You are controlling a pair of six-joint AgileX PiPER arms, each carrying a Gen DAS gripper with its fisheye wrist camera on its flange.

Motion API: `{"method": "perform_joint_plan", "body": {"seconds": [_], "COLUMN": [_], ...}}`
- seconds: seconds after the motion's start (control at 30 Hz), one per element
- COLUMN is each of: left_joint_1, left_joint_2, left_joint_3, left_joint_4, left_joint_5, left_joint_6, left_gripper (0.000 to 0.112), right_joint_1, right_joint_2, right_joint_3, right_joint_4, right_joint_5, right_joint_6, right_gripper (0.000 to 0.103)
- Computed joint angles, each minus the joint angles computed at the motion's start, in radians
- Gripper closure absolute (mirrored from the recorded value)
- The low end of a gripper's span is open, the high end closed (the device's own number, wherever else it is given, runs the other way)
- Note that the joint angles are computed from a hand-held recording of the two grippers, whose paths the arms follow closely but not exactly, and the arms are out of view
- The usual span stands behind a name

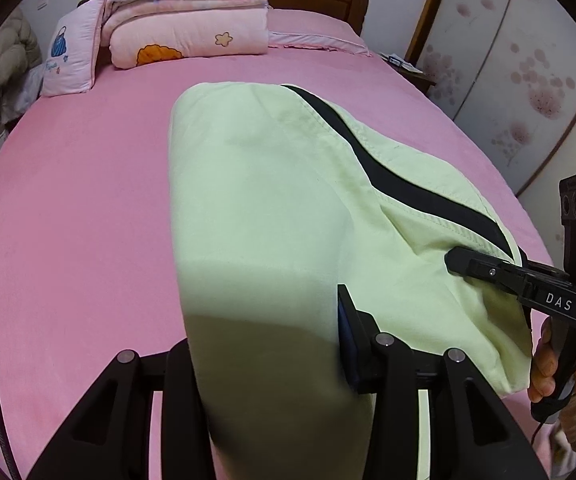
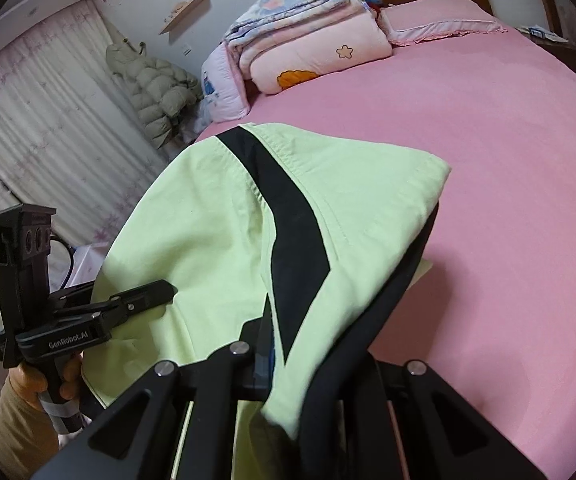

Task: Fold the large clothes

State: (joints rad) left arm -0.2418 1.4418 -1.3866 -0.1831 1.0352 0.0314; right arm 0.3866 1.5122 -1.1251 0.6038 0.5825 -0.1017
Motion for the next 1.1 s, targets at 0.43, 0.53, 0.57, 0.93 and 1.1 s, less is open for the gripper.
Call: {"method": "perform_joint_plan", "body": {"seconds": [0.43,0.53,0.57,0.93,1.1], "left_joint_1": [0.069,0.070,0.055,-0.188,-0.410], "left_joint_2": [0.345,0.315,0.303,0.044,-0.041], "left_joint_3": [0.131,0.147,0.146,0.126,-0.026], "left_joint_4": [0.154,0.223,0.283,0.567,0.561], "left_joint_5": [-0.469,-0.472,-0.457,-0.115,0.170], "left_joint_6": [-0.064,-0.148,-0.212,-0.530,-0.646], "left_gripper": [0.010,0.009,0.009,0.010,0.010], "right_joint_1": [0.069,0.073,0.068,0.055,0.109], "right_joint_2": [0.515,0.499,0.485,0.116,-0.120], "right_joint_3": [-0.265,-0.244,-0.240,-0.081,-0.042], "right_joint_4": [-0.312,-0.405,-0.419,-0.476,-0.527], "right_joint_5": [-0.210,-0.208,-0.196,0.011,0.174], "right_joint_6": [0.168,0.235,0.247,0.351,0.427], "right_gripper": [0.070,0.050,0.050,0.050,0.050]}}
